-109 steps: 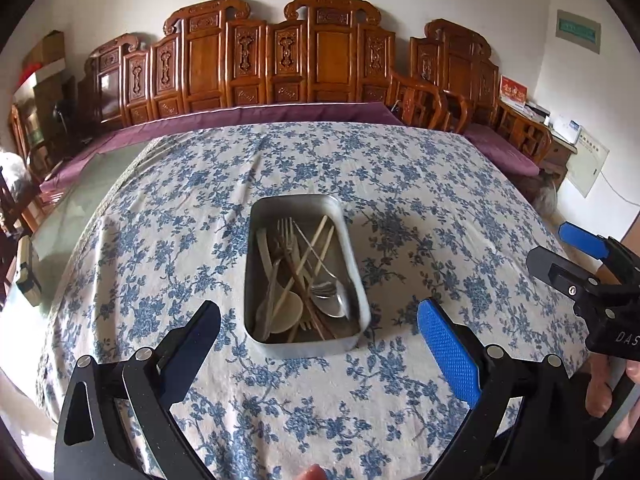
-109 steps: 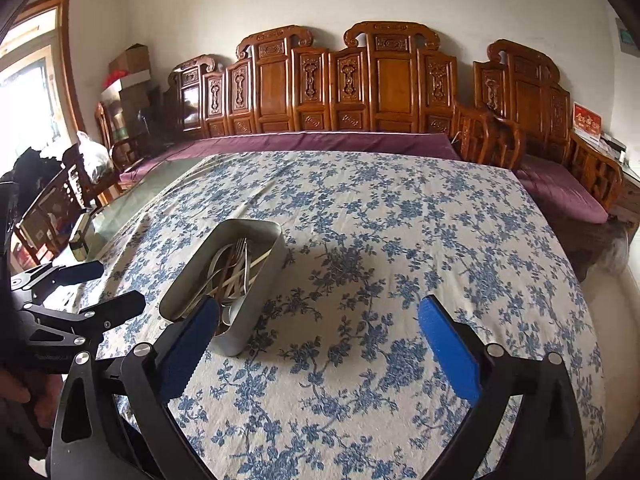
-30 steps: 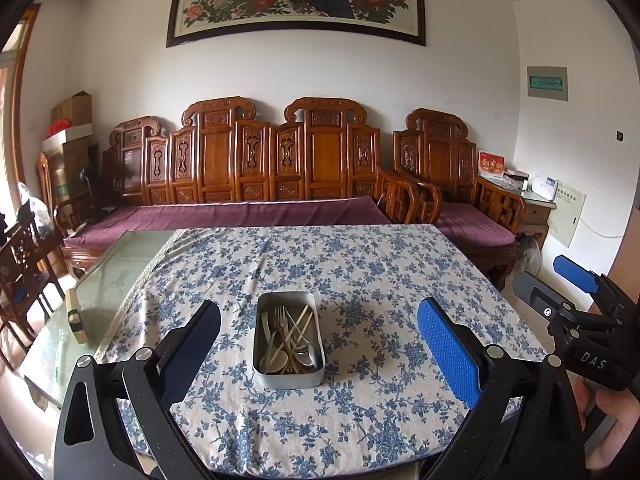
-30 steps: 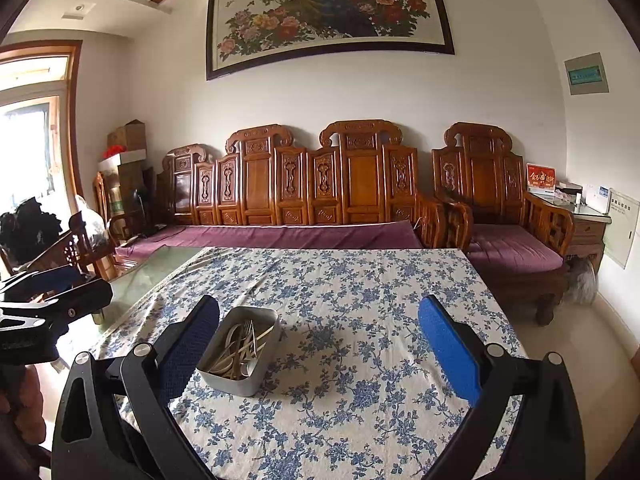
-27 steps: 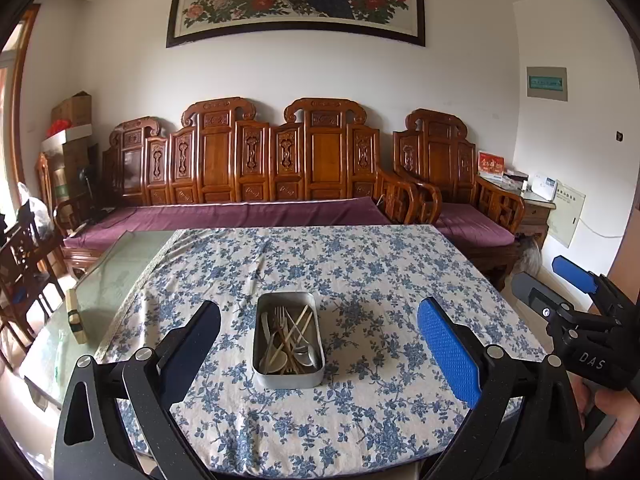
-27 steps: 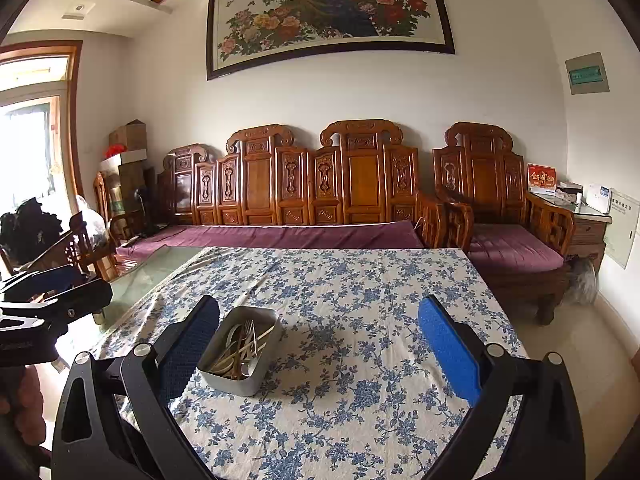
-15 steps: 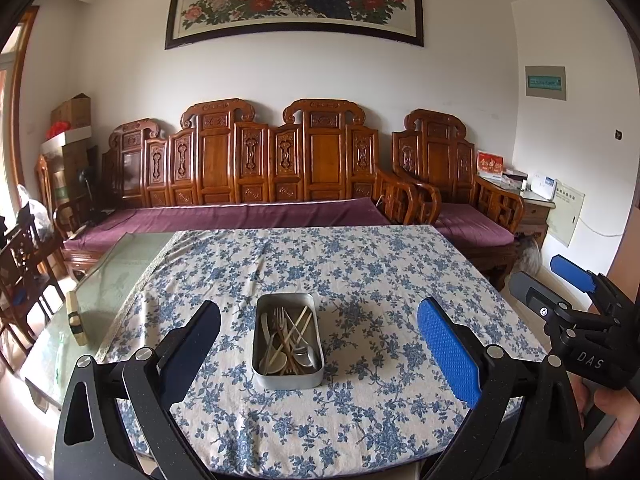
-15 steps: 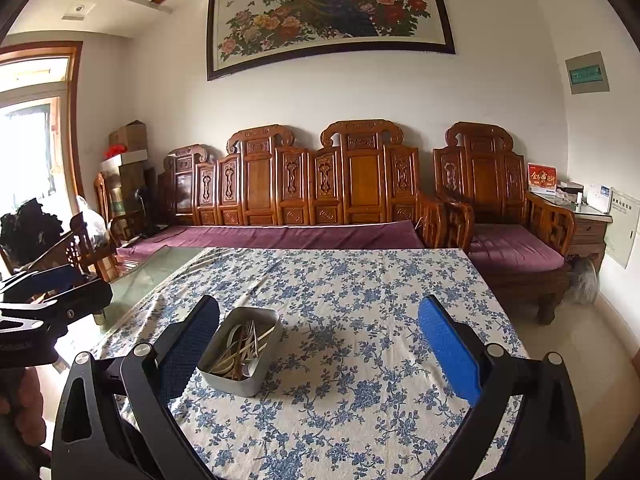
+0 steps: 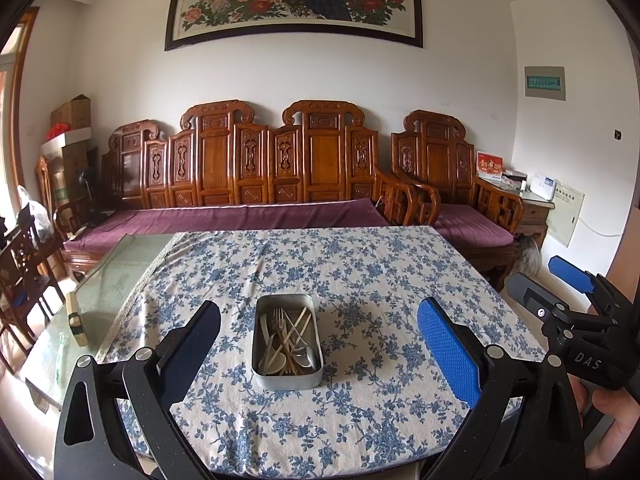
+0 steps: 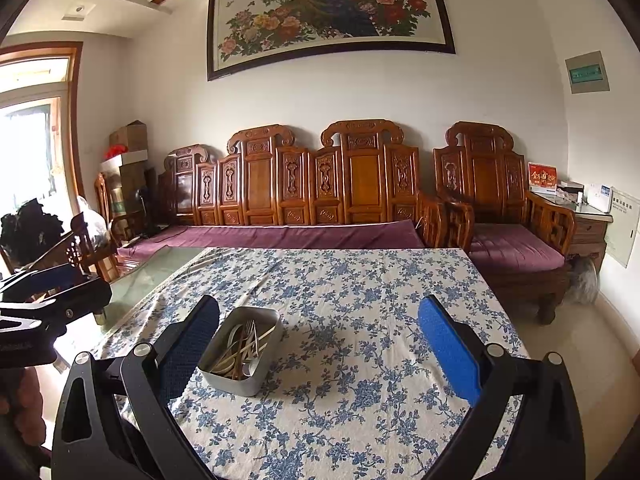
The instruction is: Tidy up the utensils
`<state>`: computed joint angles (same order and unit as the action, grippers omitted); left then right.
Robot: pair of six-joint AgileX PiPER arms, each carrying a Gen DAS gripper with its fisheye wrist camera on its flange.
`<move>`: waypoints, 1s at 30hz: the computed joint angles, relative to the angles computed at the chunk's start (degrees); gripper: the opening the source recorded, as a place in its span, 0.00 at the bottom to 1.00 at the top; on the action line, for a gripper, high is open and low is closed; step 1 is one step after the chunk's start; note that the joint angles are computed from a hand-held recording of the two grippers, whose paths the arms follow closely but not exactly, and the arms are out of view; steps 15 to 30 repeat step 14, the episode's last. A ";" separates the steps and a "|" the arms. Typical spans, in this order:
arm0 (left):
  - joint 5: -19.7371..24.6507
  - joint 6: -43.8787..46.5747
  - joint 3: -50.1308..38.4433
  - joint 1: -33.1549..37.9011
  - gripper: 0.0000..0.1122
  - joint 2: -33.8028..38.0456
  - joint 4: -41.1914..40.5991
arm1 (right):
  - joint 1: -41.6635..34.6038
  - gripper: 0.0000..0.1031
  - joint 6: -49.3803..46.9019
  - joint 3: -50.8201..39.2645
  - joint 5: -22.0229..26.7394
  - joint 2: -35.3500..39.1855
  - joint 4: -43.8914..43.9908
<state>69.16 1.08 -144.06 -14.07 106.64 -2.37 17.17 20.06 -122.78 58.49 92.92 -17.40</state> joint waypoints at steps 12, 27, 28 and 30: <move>-0.14 0.48 0.37 0.29 0.85 -0.05 -0.65 | 0.10 0.97 0.00 -0.45 0.35 0.15 0.08; -0.65 0.56 1.45 0.34 0.85 -0.58 -0.77 | 0.13 0.97 -0.08 -0.82 0.54 0.34 0.15; -0.65 0.56 1.45 0.34 0.85 -0.58 -0.77 | 0.13 0.97 -0.08 -0.82 0.54 0.34 0.15; -0.65 0.56 1.45 0.34 0.85 -0.58 -0.77 | 0.13 0.97 -0.08 -0.82 0.54 0.34 0.15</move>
